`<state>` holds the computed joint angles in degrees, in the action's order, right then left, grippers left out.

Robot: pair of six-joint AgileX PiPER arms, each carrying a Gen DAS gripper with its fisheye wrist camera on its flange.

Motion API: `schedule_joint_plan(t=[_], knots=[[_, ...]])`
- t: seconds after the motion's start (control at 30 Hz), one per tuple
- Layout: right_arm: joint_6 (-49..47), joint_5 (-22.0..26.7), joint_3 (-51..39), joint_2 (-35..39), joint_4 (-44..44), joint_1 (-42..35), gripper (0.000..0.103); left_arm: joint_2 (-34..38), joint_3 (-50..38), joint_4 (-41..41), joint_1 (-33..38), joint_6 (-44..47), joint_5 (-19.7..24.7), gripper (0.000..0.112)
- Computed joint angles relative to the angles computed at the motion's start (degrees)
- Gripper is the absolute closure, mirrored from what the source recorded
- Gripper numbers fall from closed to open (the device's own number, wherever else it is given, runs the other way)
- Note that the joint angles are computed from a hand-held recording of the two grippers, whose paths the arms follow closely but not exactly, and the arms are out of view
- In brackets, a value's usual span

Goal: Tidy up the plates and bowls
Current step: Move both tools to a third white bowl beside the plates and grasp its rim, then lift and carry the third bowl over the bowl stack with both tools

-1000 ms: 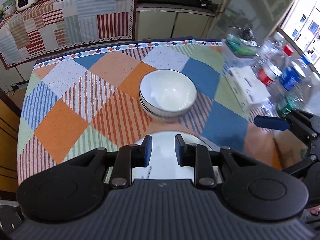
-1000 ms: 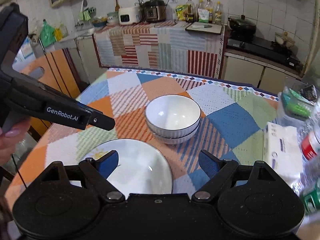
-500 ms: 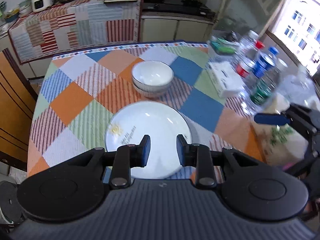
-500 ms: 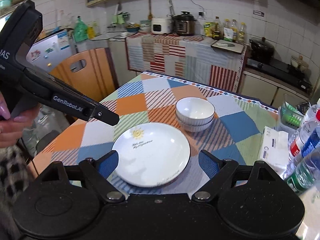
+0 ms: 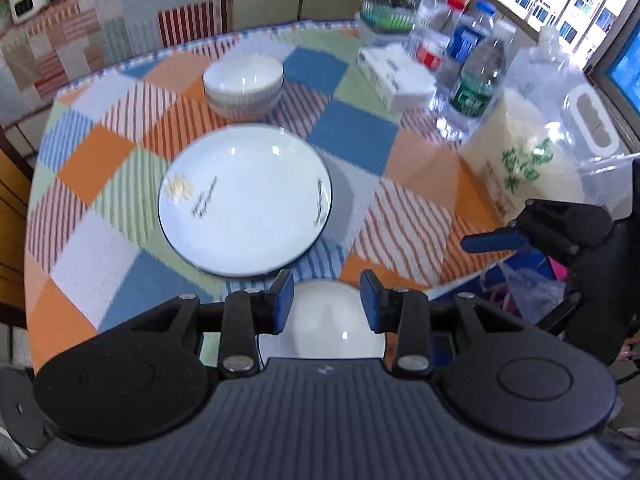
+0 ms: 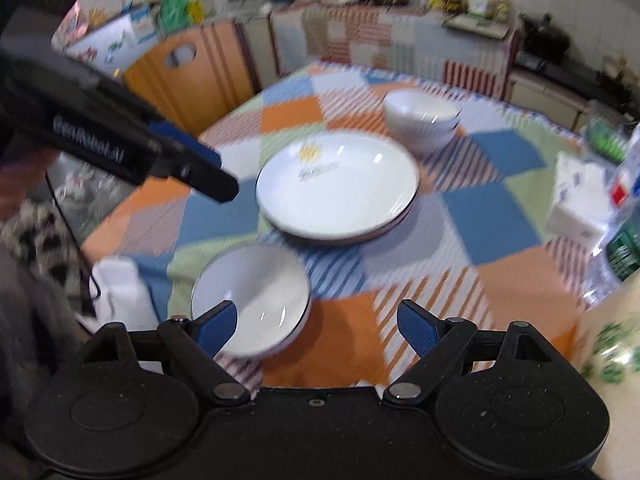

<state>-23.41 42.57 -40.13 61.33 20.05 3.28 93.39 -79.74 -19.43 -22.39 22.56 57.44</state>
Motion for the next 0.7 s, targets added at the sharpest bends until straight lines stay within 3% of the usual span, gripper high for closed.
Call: schedule_joint_plan(t=[0.4,0.5,0.6,0.7], knots=[[0.28,-10.06,5.25,12.11,-1.33,10.36,0.012,5.00,7.46,3.30,2.83,2.51,-2.75,0.063],[-3.54,-13.51,6.73,15.14,1.24,11.98,0.012,7.95,7.94,8.19,1.29,0.16,-4.25,0.069],[-1.07,-18.33,8.03,16.36,-2.26,15.85,0.012,9.40,9.20,10.19,0.35,-0.09,-6.99,0.075],[-11.55,-21.17,8.80,17.79,8.33,14.62,0.012,10.31,10.17,8.22,0.83,0.92,-9.03,0.086]])
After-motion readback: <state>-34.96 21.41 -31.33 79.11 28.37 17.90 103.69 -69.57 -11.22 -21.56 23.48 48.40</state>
